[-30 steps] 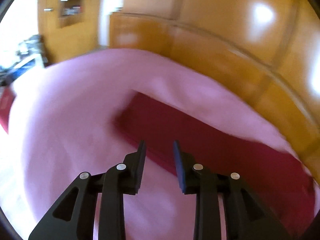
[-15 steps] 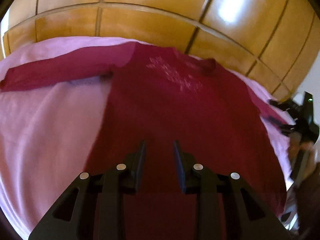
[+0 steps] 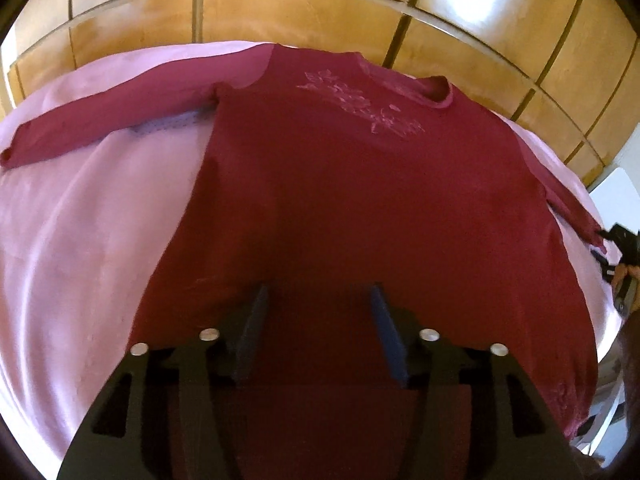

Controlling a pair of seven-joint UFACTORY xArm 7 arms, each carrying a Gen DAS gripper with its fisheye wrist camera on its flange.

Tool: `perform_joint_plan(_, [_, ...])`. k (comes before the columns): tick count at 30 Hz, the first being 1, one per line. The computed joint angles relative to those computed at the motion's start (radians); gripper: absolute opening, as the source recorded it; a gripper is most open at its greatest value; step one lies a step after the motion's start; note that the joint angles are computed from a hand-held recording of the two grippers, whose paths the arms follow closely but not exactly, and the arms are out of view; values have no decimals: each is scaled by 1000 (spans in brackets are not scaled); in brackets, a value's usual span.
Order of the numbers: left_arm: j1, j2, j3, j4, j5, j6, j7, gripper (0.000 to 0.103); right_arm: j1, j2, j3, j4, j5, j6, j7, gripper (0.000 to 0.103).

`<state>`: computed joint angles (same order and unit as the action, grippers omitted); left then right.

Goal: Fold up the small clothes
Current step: 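Grasp the shirt hem with the left tool while the right tool lifts a sleeve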

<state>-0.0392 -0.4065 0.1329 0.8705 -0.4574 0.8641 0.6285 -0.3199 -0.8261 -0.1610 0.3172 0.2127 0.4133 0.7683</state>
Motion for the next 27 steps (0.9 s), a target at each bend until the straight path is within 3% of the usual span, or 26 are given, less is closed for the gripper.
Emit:
perform_joint_plan(2, [4, -3, -4, -4, 9, -4, -7, 53, 10, 57, -13, 40, -9, 1, -25, 40])
perform_joint_plan(4, [3, 2, 0, 3, 3, 0, -10, 53, -12, 88, -3, 85, -46, 56, -43, 9])
perform_joint_plan(8, [2, 15, 14, 26, -16, 34, 1, 53, -1, 110, 36, 155, -86, 66, -57, 7])
perform_joint_plan(14, [2, 15, 38, 57, -85, 74, 51, 53, 165, 191, 88, 327, -70, -2, -117, 7])
perform_joint_plan(20, [17, 42, 63, 105, -171, 134, 63, 53, 418, 459, 159, 588, 0, -81, -217, 6])
perform_joint_plan(27, [50, 96, 72, 180, -257, 191, 74, 53, 566, 786, 263, 895, 45, -21, -312, 7])
